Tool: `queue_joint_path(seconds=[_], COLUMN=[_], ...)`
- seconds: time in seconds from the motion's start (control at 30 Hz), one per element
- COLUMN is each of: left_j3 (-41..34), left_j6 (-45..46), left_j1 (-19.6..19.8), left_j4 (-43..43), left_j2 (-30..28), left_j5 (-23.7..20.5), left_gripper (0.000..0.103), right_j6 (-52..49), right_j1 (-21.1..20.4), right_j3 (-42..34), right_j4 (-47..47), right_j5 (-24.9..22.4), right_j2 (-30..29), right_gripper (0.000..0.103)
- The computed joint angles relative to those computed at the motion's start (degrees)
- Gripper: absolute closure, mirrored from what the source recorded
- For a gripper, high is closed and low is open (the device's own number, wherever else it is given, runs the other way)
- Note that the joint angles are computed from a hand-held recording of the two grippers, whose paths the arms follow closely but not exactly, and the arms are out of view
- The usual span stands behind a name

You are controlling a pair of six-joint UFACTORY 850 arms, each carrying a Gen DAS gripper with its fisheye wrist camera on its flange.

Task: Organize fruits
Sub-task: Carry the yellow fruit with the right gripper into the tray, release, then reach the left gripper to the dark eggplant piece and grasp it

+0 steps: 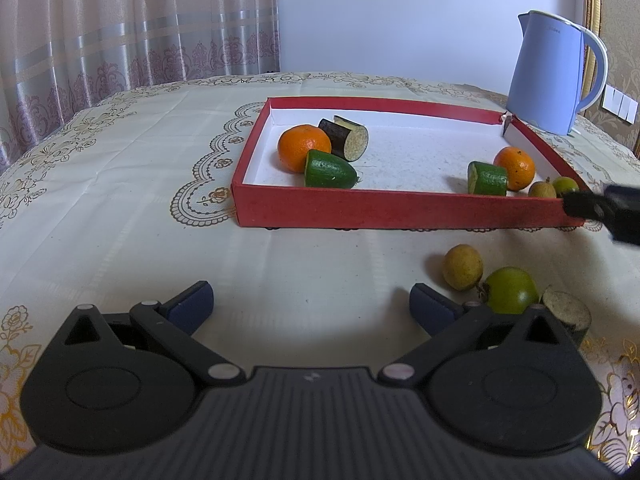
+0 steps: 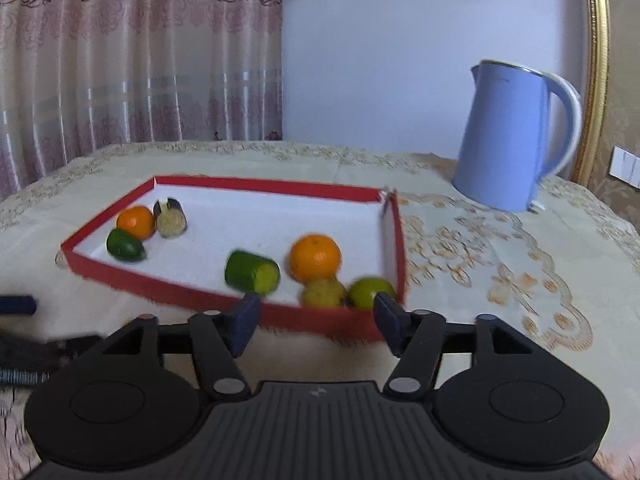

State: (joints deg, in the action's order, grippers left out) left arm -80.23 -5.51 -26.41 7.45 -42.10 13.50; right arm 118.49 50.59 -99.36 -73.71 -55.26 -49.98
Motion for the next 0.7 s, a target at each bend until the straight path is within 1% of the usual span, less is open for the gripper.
queue_joint_path(seconds=[0.03, 0.13, 0.3, 0.37, 0.47, 0.53, 0.57, 0.6, 0.63, 0.7], left_j3=[-0.03, -0.02, 0.01, -0.07, 0.47, 1.49, 2.21, 3.31, 4.42, 7.15], left_j6=[-0.02, 0.02, -0.30, -0.53, -4.02, -7.91, -11.23, -16.46, -20.35, -27.05], left_j1=[-0.04, 0.00, 0.00, 0.00, 0.26, 0.65, 0.88, 1.23, 1.47, 1.80], left_j4=[-0.02, -0.01, 0.24, 0.43, 3.30, 6.90, 10.25, 15.21, 18.80, 25.91], left_j2=[-0.02, -0.01, 0.01, -0.06, 0.22, 0.82, 1.33, 2.08, 2.85, 4.76], left_j5=[0.00, -0.01, 0.03, 0.07, 0.94, 2.19, 2.74, 3.58, 4.62, 7.56], left_gripper=[0.000, 0.000, 0.000, 0.000, 0.000, 0.000, 0.000, 0.000, 0.000, 0.000], right_j6=[0.52, 2.81, 9.29, 10.48, 13.05, 13.19, 13.22, 13.04, 12.79, 11.87], right_j1=[0.34, 0.89, 0.33, 0.14, 0.11, -0.03, -0.02, -0.02, -0.05, -0.08], right_j3=[1.07, 3.60, 8.07, 8.74, 10.10, 10.48, 10.54, 10.45, 10.37, 10.03], right_j4=[0.19, 1.05, 1.45, 1.53, 0.46, 0.66, 0.53, 0.65, 0.75, 1.12], right_j5=[-0.20, -1.10, 1.96, 2.76, 3.64, 4.42, 4.62, 4.59, 4.68, 4.85], right_j2=[0.53, 1.51, 3.37, 3.63, 4.36, 4.60, 4.65, 4.60, 4.57, 4.41], right_gripper=[0.033, 0.032, 0.032, 0.032, 0.032, 0.029, 0.029, 0.029, 0.027, 0.026])
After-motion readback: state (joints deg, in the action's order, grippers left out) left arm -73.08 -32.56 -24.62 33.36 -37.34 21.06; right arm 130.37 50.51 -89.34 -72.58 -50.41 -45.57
